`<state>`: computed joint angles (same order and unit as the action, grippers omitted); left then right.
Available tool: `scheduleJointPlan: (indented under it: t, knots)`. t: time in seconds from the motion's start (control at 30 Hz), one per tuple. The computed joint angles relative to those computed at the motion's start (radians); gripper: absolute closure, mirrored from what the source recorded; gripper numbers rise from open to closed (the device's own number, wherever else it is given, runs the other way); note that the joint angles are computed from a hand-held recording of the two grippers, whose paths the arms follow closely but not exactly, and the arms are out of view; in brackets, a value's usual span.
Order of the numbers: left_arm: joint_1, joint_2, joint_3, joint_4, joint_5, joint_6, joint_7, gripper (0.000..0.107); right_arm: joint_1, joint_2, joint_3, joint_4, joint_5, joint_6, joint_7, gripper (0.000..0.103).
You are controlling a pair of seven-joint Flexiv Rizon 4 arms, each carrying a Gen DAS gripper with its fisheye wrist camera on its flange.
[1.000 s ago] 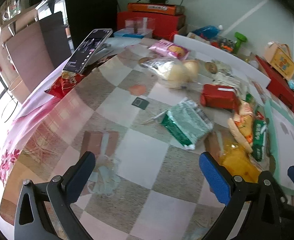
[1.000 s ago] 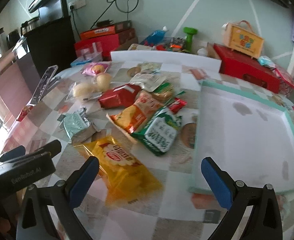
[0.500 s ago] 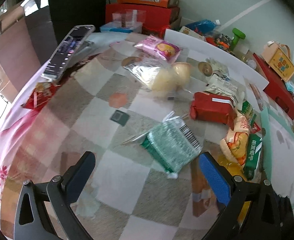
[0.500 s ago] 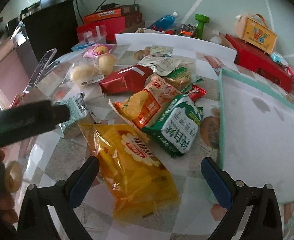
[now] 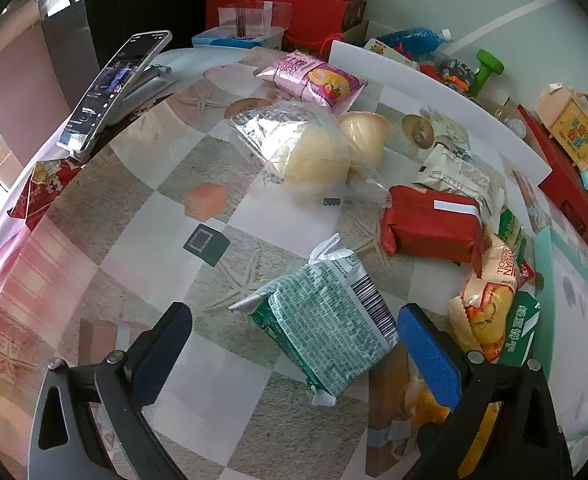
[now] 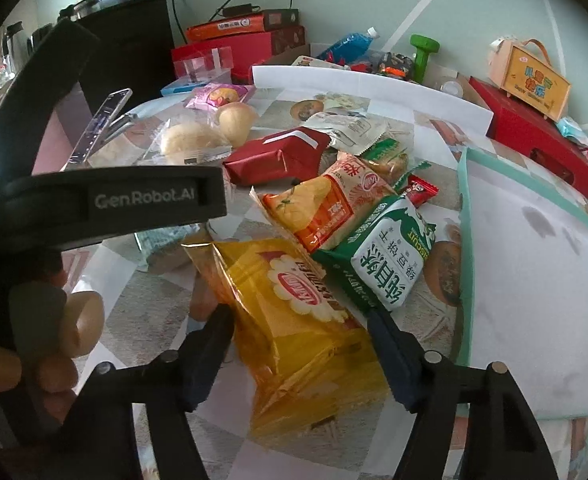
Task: Organize snacks
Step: 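Grasp the green wrapped packet with the left tool while the right tool grasps the yellow biscuit packet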
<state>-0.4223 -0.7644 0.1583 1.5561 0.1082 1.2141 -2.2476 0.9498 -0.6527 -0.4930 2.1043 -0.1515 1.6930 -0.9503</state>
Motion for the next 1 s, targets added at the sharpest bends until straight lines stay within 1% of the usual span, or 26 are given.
scheduleJointPlan:
  t: [0.03,0.1,0.17,0.27,0.47,0.6,0.7,0.73,0.8,0.83,0.9,1.0]
  knots:
    - [0.004,-0.001,-0.005,0.002,-0.001,0.01,0.002,0.009,-0.006,0.001,0.006,0.0,0.001,0.005,-0.002,0.037]
    - [0.018,-0.003,-0.025,0.013,-0.013,0.038,0.014,0.016,-0.014,0.004,0.016,0.001,0.004,0.012,-0.006,0.039]
    - [0.027,-0.005,-0.038,0.021,-0.025,0.058,0.031,0.019,-0.012,0.005,0.017,0.004,0.007,0.016,-0.012,0.041]
    - [0.028,-0.004,-0.037,0.034,-0.046,0.071,0.041,0.02,-0.007,0.005,0.014,0.006,0.012,0.019,-0.021,0.042]
    - [0.017,0.019,-0.001,0.081,-0.062,0.08,0.003,0.019,-0.022,0.013,0.032,0.009,0.018,0.017,-0.032,0.042]
    - [-0.008,0.031,0.042,0.094,-0.038,0.069,-0.027,0.019,-0.013,0.011,0.023,0.01,0.018,0.015,-0.036,0.042]
    - [-0.005,0.032,0.041,0.093,-0.025,0.07,-0.034,0.021,-0.006,0.009,0.017,0.011,0.019,0.015,-0.037,0.042]
    - [-0.002,0.031,0.037,0.093,-0.022,0.074,-0.032,0.024,-0.006,0.008,0.016,0.01,0.019,0.015,-0.037,0.041]
    - [0.027,0.03,-0.003,0.102,-0.03,0.111,0.001,0.041,-0.002,0.004,0.013,0.007,0.018,0.013,-0.039,0.041]
    - [0.034,0.029,-0.014,0.101,-0.036,0.118,0.015,0.046,0.003,0.002,0.007,0.007,0.018,0.013,-0.039,0.041]
    - [0.013,0.021,0.006,0.083,-0.033,0.094,0.024,0.049,0.009,-0.003,0.002,0.005,0.017,0.012,-0.041,0.041]
    - [0.012,0.022,0.006,0.082,-0.035,0.089,0.033,0.051,0.018,-0.011,-0.007,0.001,0.018,0.009,-0.04,0.041]
